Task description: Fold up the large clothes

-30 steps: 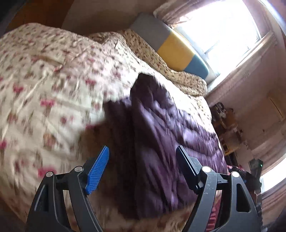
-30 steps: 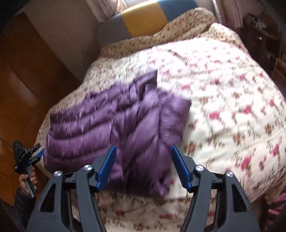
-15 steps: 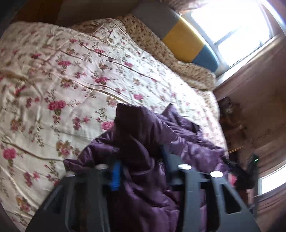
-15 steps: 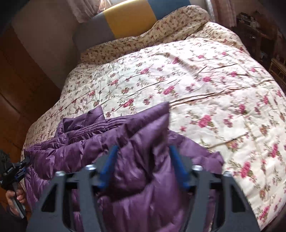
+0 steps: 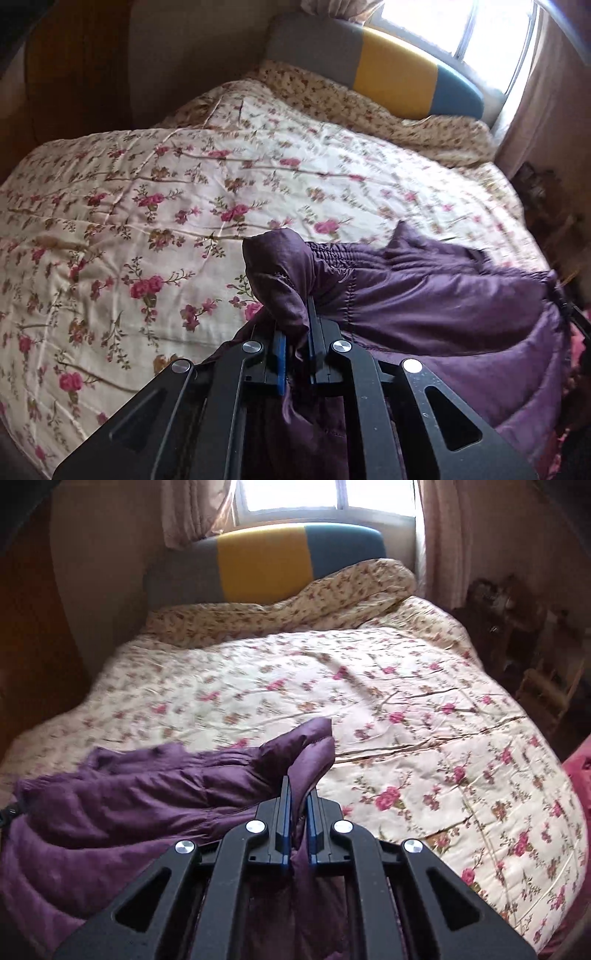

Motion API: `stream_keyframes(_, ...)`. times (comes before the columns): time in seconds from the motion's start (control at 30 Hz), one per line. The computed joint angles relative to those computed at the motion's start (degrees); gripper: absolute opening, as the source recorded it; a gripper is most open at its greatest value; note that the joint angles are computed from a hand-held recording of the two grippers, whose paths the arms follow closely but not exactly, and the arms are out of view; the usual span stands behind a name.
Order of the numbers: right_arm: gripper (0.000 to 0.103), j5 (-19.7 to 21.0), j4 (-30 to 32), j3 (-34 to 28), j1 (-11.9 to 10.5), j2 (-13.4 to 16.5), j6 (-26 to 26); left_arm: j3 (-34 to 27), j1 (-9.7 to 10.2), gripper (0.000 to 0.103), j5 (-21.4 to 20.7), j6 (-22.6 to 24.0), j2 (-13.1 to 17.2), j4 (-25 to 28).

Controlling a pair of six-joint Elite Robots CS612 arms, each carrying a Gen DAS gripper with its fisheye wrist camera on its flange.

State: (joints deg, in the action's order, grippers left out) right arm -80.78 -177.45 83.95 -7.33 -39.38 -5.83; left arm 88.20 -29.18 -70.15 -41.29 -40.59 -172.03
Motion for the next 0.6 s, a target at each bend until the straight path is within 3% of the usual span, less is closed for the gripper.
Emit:
stream_keyframes(0.2, 0.006, -1.74, 3.58, -2.47, 0.11, 2.67, 0.59, -1.49, -0.55, 0.008, 2.62, 0.95, 1.87, 2.16)
stream_keyframes(0.37, 0.006, -3.26, 6.24, -4.33, 0.57, 4.34, 0.47, -1.50, -0.79, 0.008, 3.63, -0.01, 3.02, -0.14)
stream_keyframes(0.6, 0.006, -4.40, 6.65, -4.67, 0.83, 4.51, -0.18, -1.70, -1.10, 0.008, 4.97, -0.99, 3.04, 0.38)
